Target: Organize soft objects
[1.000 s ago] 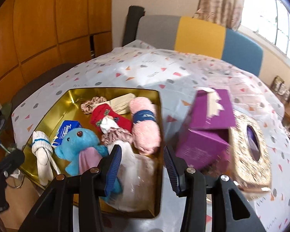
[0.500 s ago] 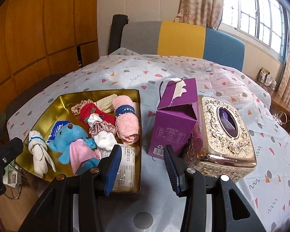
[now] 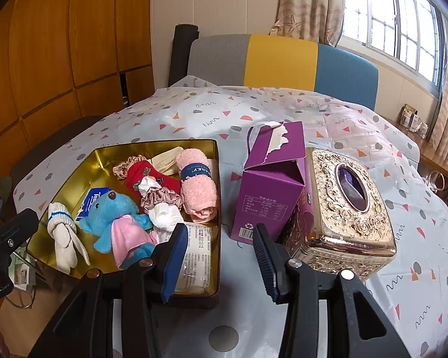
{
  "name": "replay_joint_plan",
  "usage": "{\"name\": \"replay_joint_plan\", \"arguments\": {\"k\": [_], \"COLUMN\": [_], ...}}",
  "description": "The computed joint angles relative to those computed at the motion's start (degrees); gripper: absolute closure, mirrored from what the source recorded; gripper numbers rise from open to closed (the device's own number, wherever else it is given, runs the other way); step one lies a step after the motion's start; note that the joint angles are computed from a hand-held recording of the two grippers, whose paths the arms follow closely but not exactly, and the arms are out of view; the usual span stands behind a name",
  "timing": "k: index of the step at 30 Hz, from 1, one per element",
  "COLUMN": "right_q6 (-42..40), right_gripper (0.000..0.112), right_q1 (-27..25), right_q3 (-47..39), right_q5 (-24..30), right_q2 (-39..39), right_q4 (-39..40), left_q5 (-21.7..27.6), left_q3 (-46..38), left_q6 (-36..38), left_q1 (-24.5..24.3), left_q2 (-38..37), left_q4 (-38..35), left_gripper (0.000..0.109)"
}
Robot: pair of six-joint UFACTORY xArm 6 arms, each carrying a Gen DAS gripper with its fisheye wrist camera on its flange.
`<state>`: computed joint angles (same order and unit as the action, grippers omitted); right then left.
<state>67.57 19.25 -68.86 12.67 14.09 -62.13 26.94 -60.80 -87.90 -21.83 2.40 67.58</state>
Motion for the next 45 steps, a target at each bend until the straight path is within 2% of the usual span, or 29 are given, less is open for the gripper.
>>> {"name": "replay_joint_plan", "arguments": {"k": [8,45], "right_q6": [0.12,-2.36], "right_gripper": [0.067,0.067], "right_q1": [0.03,0.04], "right_q3": [0.17,0.52], "right_q5": [-0.26,-0.34], "right_q2": [-0.22,-0.02], "right_q4": [-0.23,2.16], "left_q5": [1.65,2.79], "left_q3": [-0.08,-0.18], "left_q6": [-0.34,0.48], "left_q1": [-0.54,-1.29], "left_q2": [-0.21,-0.02], "left_q4": [0.26,-1.09], "left_gripper": [0.006,0.006]}}
